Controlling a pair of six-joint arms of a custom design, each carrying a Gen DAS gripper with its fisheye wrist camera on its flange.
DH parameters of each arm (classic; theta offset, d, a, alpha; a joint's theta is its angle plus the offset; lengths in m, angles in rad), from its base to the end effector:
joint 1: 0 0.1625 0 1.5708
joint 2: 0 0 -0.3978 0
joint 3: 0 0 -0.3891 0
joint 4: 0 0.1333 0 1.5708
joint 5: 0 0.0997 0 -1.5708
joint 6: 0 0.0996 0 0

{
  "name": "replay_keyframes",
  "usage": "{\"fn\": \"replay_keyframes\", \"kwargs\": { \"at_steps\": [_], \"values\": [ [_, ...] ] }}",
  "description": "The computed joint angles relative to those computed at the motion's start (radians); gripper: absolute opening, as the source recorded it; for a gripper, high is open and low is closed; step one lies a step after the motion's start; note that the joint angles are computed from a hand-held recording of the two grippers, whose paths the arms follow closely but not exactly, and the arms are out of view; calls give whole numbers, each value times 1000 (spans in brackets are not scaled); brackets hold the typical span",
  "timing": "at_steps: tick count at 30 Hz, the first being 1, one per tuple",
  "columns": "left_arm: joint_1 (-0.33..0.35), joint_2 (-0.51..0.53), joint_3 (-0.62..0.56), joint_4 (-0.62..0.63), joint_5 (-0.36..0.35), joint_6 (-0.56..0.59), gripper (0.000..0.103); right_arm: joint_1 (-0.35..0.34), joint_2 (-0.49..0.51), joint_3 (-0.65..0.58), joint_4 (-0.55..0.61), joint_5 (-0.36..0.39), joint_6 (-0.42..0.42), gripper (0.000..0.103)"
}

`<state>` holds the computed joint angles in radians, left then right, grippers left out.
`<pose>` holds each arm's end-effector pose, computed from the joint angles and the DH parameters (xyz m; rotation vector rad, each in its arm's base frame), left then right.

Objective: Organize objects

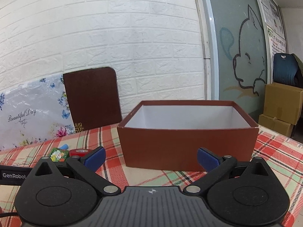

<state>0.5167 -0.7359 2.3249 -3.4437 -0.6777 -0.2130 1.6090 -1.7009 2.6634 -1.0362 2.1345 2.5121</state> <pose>-0.2445 -0.3814 0.0085 0.8325 2.2649 -0.9597 0.0900 -0.2588 0.1444 0.0552 -1.7426 1.5738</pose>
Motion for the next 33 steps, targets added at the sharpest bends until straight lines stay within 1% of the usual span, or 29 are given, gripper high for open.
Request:
{"fn": "replay_keyframes", "kwargs": {
  "at_steps": [5,8,21,29,33],
  "values": [
    [-12,13,0,16,20,11,103,-17,-12,-28,103,11,71,102],
    [-14,14,2,13,16,20,103,-20,-11,-35,128,14,89,102],
    [-11,20,1,27,4,29,103,-11,11,-45,119,48,117,102],
    [-2,20,10,-7,-49,85,103,-20,22,-55,146,41,128,102],
    [16,13,7,2,-43,85,103,-14,41,-68,170,37,128,102]
  ]
}}
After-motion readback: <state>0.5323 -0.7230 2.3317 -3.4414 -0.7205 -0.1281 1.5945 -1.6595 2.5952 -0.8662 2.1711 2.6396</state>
